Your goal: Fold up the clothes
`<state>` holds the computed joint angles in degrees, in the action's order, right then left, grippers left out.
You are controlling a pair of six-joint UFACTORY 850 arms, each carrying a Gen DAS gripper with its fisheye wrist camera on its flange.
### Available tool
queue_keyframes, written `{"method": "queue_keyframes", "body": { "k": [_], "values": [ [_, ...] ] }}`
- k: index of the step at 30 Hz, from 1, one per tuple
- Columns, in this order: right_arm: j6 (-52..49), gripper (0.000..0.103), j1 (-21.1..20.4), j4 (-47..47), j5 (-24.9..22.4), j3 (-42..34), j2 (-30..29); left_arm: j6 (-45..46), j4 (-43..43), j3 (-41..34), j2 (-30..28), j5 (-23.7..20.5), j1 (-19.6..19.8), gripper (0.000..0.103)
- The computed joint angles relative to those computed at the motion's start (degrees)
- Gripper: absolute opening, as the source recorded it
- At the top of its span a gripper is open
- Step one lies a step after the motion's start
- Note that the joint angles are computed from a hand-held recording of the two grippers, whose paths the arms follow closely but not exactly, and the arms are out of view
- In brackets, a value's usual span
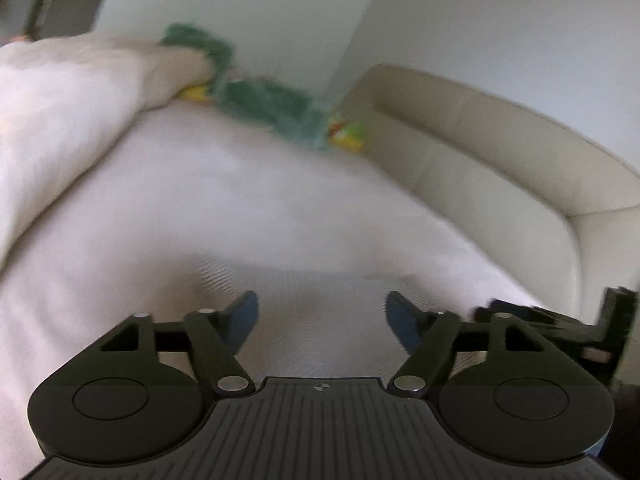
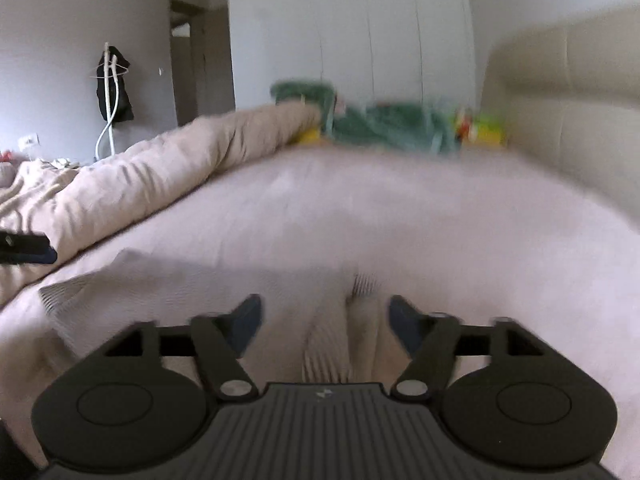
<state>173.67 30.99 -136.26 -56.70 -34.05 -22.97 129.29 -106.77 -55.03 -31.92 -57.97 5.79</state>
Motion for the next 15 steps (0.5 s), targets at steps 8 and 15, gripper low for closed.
{"method": "queue_keyframes", "body": {
  "k": [8,15],
  "values": [
    [-15.61,0.100,-2.17,13.83,9.89,-10.62,-9.20,11.65,-9.47,-0.38,-2.73,15.13,-8.04,0.094],
    [-15.91,0.103,-1.97,14.98,7.81,-10.21,-7.11,8.92,-8.24,-0.85,-2.97,14.17,-7.69,0.096]
  ]
}}
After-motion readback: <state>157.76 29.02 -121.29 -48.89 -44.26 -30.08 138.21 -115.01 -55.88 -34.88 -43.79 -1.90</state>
